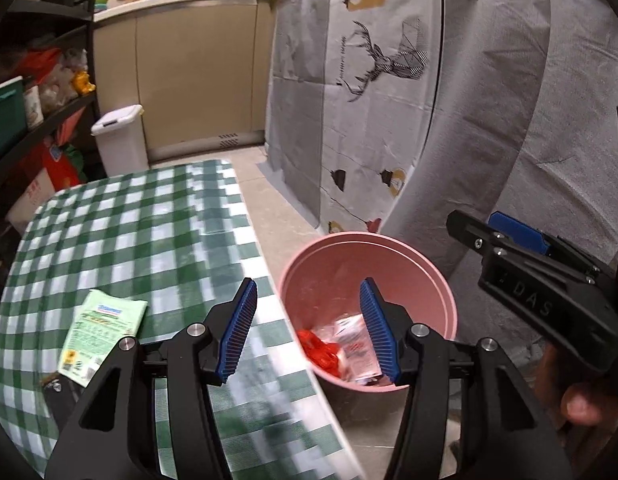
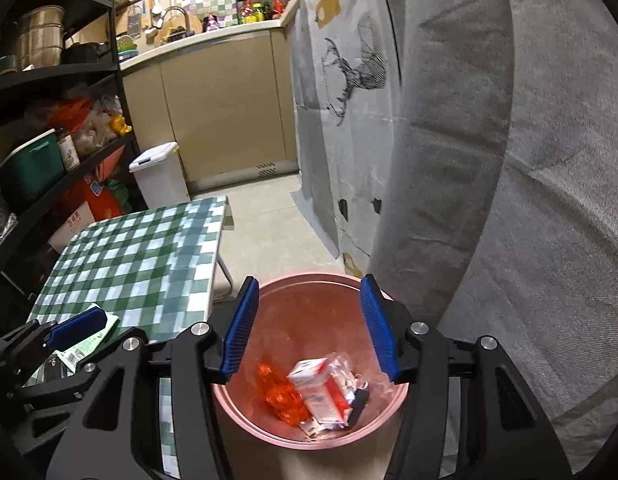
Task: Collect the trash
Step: 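Move the left gripper to the black foil packet while the right gripper reaches the green sachet, then grasp the black foil packet with the left gripper while the right gripper grasps the green sachet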
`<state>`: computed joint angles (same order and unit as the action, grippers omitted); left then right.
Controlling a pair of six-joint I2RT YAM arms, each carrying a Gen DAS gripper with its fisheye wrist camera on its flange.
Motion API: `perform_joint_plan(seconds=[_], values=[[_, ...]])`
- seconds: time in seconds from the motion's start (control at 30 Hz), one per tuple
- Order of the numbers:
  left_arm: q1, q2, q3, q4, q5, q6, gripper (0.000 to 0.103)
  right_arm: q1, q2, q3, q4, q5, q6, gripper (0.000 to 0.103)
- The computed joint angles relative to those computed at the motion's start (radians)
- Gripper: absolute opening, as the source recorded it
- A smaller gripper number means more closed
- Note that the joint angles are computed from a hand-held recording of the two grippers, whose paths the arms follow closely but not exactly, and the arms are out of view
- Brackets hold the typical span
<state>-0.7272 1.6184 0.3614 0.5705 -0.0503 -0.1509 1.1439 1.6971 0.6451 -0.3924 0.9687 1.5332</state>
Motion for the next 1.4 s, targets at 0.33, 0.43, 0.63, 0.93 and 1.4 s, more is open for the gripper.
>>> perform_joint_plan(seconds=[0.33,0.43,0.63,0.93,1.4], values=[[0.276,-0.255,-0.186,-0.01,0.128,0.142,0.053,0.068,0.078,0.167,-0.033,0.06,-0.067,0.053],[0.406,-0.286,-0.227,0.001,0.202,0.209,0.053,0.083,0.114,0.225,-0.021,0.073,-0.114,0.053],[0.71,-0.227,-0.238,0.039,0.364,0.351,0.043,0.103,0.199,0.338,0.044,0.081,-0.244,0.05],[1.096,0.051,-0.081,0.03,0.548,0.489,0.035,0.094,0.356,0.496,0.216,0.009,-0.487,0.03],[1.046,0.332,0.037,-0.015,0.447,0.481,0.07,-0.008,0.598,0.695,0.399,-0.325,-0.647,0.056]])
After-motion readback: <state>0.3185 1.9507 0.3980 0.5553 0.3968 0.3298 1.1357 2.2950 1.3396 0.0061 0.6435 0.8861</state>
